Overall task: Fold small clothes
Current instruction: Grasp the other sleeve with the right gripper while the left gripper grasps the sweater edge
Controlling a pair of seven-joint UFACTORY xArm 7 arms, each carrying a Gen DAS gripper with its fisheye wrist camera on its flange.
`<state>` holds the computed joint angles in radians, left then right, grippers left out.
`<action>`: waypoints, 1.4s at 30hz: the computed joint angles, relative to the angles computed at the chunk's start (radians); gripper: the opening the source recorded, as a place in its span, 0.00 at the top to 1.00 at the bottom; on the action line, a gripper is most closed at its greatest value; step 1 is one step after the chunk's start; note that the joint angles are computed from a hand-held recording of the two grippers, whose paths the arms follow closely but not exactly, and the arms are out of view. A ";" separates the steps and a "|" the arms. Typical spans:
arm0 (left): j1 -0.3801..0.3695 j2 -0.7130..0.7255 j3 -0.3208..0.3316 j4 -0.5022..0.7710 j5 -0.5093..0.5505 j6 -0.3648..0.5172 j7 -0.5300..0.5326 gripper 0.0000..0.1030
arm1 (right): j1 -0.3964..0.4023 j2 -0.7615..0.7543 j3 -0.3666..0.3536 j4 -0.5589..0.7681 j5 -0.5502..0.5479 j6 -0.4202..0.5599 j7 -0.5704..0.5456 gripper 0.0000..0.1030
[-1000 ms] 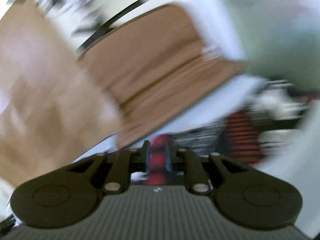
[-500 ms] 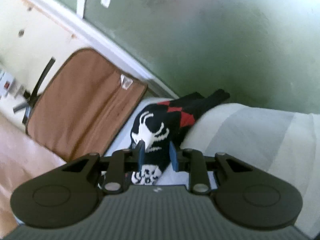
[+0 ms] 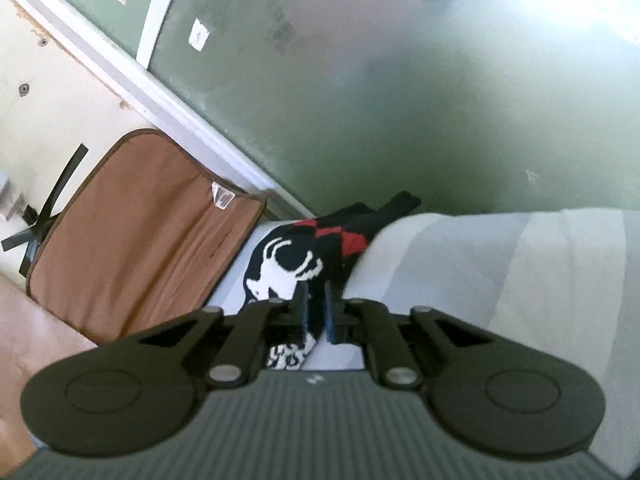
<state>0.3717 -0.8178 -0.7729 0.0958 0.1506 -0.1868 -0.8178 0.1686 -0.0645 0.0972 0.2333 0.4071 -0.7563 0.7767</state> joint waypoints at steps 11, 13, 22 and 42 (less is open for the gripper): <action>0.006 -0.011 -0.003 0.002 0.003 0.015 -0.024 0.06 | -0.028 0.123 -0.030 0.095 -0.122 -0.056 0.081 0.91; 0.013 -0.023 -0.013 -0.001 0.002 0.007 -0.034 0.07 | 0.000 0.082 -0.009 0.107 -0.113 -0.073 0.013 0.91; -0.088 -0.061 0.151 -0.080 -0.036 -0.142 -0.011 0.00 | 0.474 0.189 0.007 0.596 0.169 0.026 -0.868 0.91; -0.343 0.141 0.456 -0.060 -0.200 -0.153 0.223 0.08 | 0.364 0.216 0.173 0.498 -0.230 0.145 -0.966 0.57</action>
<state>0.0292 -0.6766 -0.3168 0.0362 -0.0494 -0.3402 -0.5948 0.5325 0.1519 0.2701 0.7313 0.1775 -0.6116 -0.1894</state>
